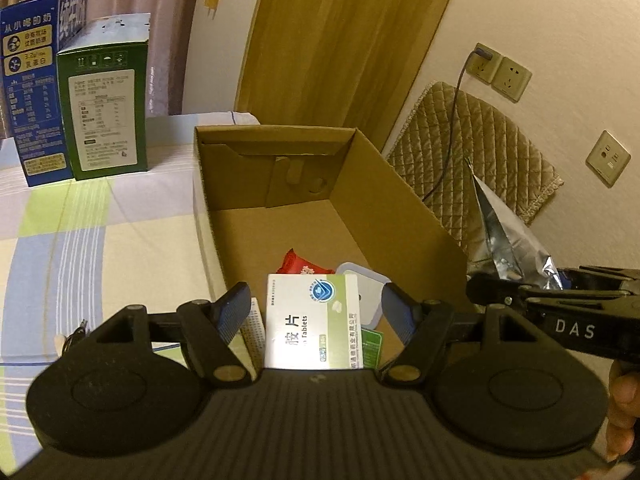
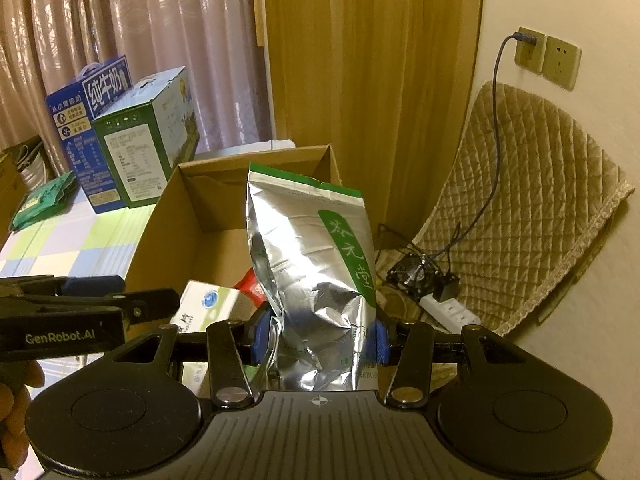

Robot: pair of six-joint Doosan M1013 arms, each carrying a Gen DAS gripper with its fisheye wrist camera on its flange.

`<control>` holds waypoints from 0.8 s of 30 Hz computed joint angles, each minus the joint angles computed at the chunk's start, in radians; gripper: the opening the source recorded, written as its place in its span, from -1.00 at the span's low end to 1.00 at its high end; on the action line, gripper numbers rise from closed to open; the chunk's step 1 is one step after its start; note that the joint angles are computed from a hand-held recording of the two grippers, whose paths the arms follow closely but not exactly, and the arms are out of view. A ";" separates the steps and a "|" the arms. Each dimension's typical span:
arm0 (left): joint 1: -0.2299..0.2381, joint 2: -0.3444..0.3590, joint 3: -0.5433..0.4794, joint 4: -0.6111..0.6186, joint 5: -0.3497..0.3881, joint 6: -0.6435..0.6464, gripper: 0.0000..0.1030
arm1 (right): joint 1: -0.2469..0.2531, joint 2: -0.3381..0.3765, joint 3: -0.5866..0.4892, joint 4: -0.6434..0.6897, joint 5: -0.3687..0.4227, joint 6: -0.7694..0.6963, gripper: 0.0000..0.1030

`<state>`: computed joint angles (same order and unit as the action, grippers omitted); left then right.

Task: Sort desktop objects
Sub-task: 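Open the left gripper to drop the tablets box while the right drops the foil bag into the box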

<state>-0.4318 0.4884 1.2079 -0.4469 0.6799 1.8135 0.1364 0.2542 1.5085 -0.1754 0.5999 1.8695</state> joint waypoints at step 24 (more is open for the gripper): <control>0.008 -0.006 0.009 0.039 -0.004 -0.004 0.31 | -0.001 0.035 -0.045 0.131 0.005 -0.068 -0.02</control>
